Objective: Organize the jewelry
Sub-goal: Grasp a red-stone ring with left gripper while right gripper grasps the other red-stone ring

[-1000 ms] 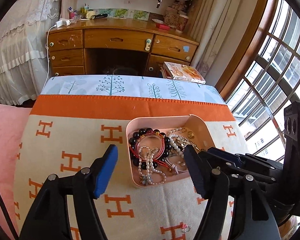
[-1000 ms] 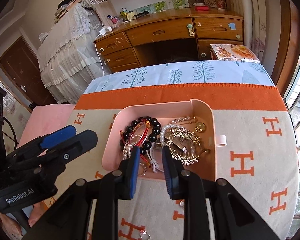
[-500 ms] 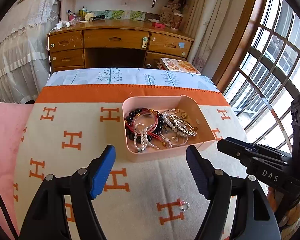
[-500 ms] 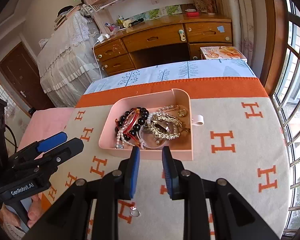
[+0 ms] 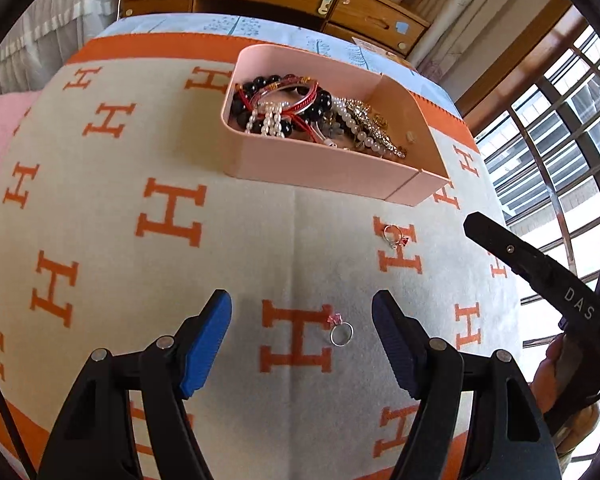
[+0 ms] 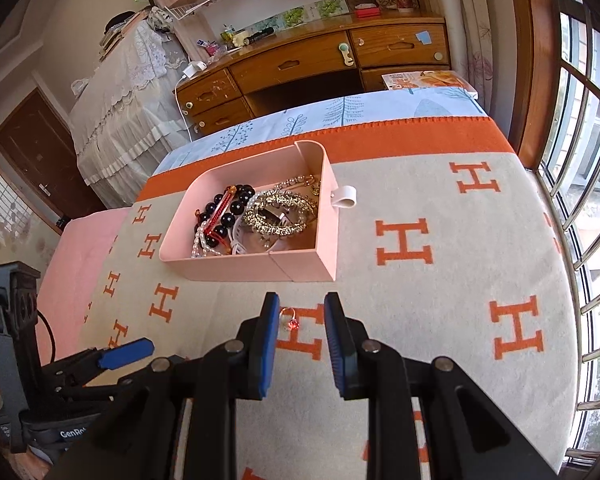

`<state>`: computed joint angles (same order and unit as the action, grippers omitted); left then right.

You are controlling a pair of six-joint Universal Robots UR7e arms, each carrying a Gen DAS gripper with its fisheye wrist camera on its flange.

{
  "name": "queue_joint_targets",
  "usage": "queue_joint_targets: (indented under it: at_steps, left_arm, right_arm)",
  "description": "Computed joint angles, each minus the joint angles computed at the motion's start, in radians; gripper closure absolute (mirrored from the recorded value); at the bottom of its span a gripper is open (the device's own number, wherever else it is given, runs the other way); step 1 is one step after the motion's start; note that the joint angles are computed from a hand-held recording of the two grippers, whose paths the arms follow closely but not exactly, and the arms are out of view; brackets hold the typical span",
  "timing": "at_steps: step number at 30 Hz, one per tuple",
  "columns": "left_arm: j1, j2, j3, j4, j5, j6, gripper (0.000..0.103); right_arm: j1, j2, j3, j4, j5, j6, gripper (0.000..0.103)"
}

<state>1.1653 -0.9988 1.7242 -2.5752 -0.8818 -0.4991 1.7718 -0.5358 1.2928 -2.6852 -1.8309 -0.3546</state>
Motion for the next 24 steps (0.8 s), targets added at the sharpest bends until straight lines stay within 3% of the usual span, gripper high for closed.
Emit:
queue_joint_targets:
  at_steps: [5,10,14,20,21,22,24]
  left_arm:
    - [-0.013,0.038,-0.028,0.045,0.02,-0.053,0.049]
    - [-0.022,0.072,-0.059,0.116,0.036,-0.107,0.054]
    - [-0.034,0.095,-0.089,0.172,0.066,-0.135,0.072]
    - [-0.042,0.105,-0.104,0.213,0.089,-0.153,0.074]
    - [-0.043,0.115,-0.111,0.207,0.099,-0.148,0.077]
    - [-0.042,0.118,-0.113,0.207,0.109,-0.141,0.093]
    - [-0.036,0.115,-0.105,0.176,0.096,-0.125,0.096]
  right_arm:
    - [-0.02,-0.007,0.015,0.019,0.023,-0.011,0.08]
    - [-0.035,-0.012,0.022,0.035,0.045,-0.016,0.08]
    - [-0.044,-0.015,0.025,0.042,0.062,-0.017,0.08]
    - [-0.05,-0.017,0.028,0.045,0.084,-0.025,0.08]
    - [-0.051,-0.018,0.029,0.045,0.087,-0.026,0.08]
    - [-0.051,-0.017,0.028,0.046,0.089,-0.026,0.08]
    - [-0.053,-0.015,0.022,0.055,0.089,-0.024,0.08]
